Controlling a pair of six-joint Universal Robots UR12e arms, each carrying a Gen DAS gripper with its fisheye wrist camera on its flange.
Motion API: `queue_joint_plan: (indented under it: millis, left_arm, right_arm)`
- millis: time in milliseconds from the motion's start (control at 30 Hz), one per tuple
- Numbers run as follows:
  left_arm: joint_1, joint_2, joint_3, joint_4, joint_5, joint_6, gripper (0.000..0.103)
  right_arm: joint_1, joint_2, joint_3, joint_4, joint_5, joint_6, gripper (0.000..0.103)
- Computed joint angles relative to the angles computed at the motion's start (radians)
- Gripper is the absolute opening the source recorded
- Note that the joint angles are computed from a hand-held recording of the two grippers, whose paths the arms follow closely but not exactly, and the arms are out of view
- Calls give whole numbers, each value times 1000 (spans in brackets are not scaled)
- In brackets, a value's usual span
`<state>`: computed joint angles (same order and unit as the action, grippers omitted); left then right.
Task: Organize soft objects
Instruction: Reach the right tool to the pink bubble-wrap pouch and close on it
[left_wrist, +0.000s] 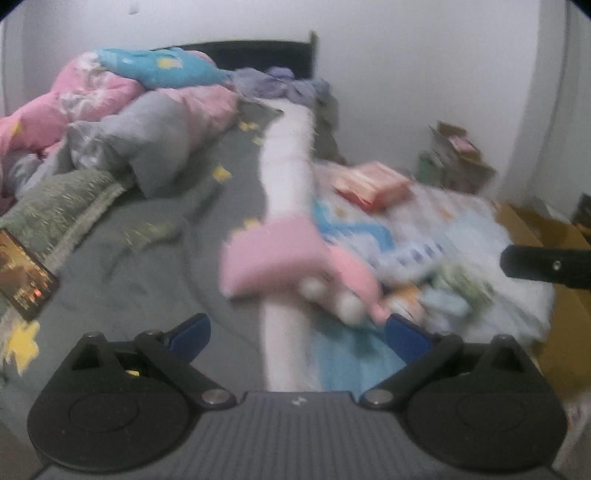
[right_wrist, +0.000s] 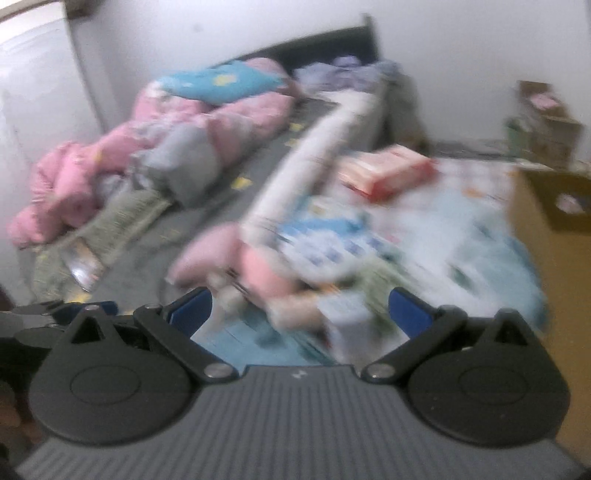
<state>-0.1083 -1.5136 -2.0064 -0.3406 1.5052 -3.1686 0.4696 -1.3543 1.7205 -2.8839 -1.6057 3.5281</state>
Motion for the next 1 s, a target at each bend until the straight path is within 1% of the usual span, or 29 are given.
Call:
queue_joint_plan:
  millis: [67,133,167,200,233,267,300,367,467,500,567,600,633,700,767,833,933,1000]
  left_arm:
    - [20,-17,15,15,-17,-7,97]
    - [38,-38,36,14,-43,0,93]
    - [46,-48,44,13,-58,4,87]
    - [54,-61,57,-1,-75,6,83]
    - [61,-70,70,-26,-91,7,73]
    - [69,-76,79,-54,-107,7,65]
    - [77,-84,89,-83,-127,3,63]
    - [91,-96,103,-129,-180,-7,58]
    - [102,-104,107,-163,-235,0,52]
    - [103,-105,107,-174,-253,5,51]
    - [102,-112,110,-187,-274,5,49]
    - [100,-118,113,-193,-282,4,49]
    - [98,-123,114,-196,-283,-1,49]
    - [94,-133,118,-200,-280,-15,49]
    - [92,-141,122,-204,-279,-27,50]
    - [96,-142,121,-202,-288,-41,51]
    - [105,-138,114,-193,-307,-61,59]
    - [111,-136,109,-189,-319,-73,62]
  right_arm:
    - [-12,42,-56,6,66,-2,102]
    - [-25,81,-110,26,124,16,102]
    - [-34,103,-136,34,160,29,101]
    - [-43,128,-165,46,197,49,100]
    - [-50,150,-191,57,231,72,98]
    - [-58,166,-207,61,265,96,94]
    - [-66,188,-231,70,300,123,92]
    - [-80,238,-286,91,358,166,82]
    - [-87,309,-377,128,385,180,73]
    - [-89,336,-415,150,399,177,70]
    - [-93,383,-484,201,426,163,59]
    - [-93,407,-519,230,442,157,55]
    - [-95,433,-556,265,466,152,48]
    - [-97,471,-610,337,509,141,46]
    - [-95,495,-649,420,532,113,43]
    - [-95,497,-654,464,550,78,42]
    - [-100,467,-614,469,582,55,42]
    - [-103,441,-577,456,596,54,42]
